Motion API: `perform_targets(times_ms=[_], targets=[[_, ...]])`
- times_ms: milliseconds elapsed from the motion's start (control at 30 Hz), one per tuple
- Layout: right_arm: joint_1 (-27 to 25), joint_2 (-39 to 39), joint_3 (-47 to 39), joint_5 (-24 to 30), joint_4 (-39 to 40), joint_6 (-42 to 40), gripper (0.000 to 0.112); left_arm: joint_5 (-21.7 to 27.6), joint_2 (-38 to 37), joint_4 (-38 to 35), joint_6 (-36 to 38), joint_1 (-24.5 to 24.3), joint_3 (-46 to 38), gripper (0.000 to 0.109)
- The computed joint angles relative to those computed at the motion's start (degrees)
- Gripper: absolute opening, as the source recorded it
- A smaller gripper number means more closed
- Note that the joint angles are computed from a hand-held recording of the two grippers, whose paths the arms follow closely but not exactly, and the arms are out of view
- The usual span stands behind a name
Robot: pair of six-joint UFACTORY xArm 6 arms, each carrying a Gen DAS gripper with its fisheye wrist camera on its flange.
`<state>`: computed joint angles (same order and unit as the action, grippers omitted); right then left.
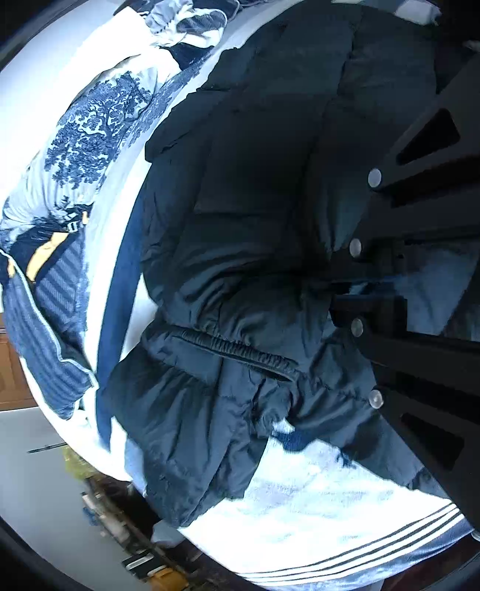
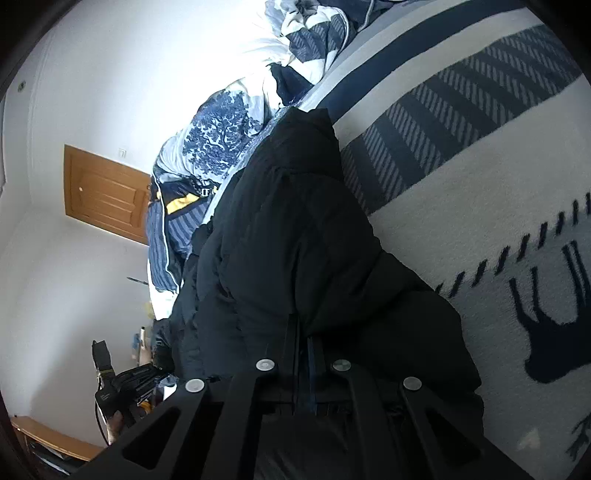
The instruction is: Fold large clothes
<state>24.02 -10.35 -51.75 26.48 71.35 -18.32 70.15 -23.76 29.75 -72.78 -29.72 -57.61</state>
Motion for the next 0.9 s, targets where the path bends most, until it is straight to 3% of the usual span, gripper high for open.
perform_targets(times_ms=[133,267,300,500,667,767,833,900], targets=[[-0.3,0.3,-0.1,0.6,-0.4,0.4,0.004,5.0,1.1,2.2,1.4,-5.7,-1.9,0.016],[-0.6,0.0,0.2,1.3,1.7,-0.5,0.004,6.3,0.2,5.6,-0.3,-13.4,-2.6,0.06],[-0.7,-0.2,0.5,1.3,2.2,-0.4,0.004,7.9,1.1,7.7,-1.1,-16.4,-3.9,0.065],[-1.1,-0.3,1.0,2.1,3.5,-0.1,0.004,11.3,7.9,11.3,1.1,-25.3,-12.3,0.067],[-1.2,-1.0,1.2,2.4,1.3,1.5,0.004,13.9,9.3,12.7,0.6,-29.1,-16.3,0.067],[-0.5,-3.4,3.0,1.3,-1.2,2.9,0.005,17.2,8.3,15.4,0.0,-32.5,-17.2,0.068],[0.7,-7.1,5.6,-0.4,-2.0,3.4,0.005,21.8,7.5,17.9,-0.2,-36.8,-18.5,0.075],[3.7,-14.0,10.8,-4.7,-10.9,12.0,0.005,26.9,6.9,20.9,-1.0,-41.5,-19.7,0.083]])
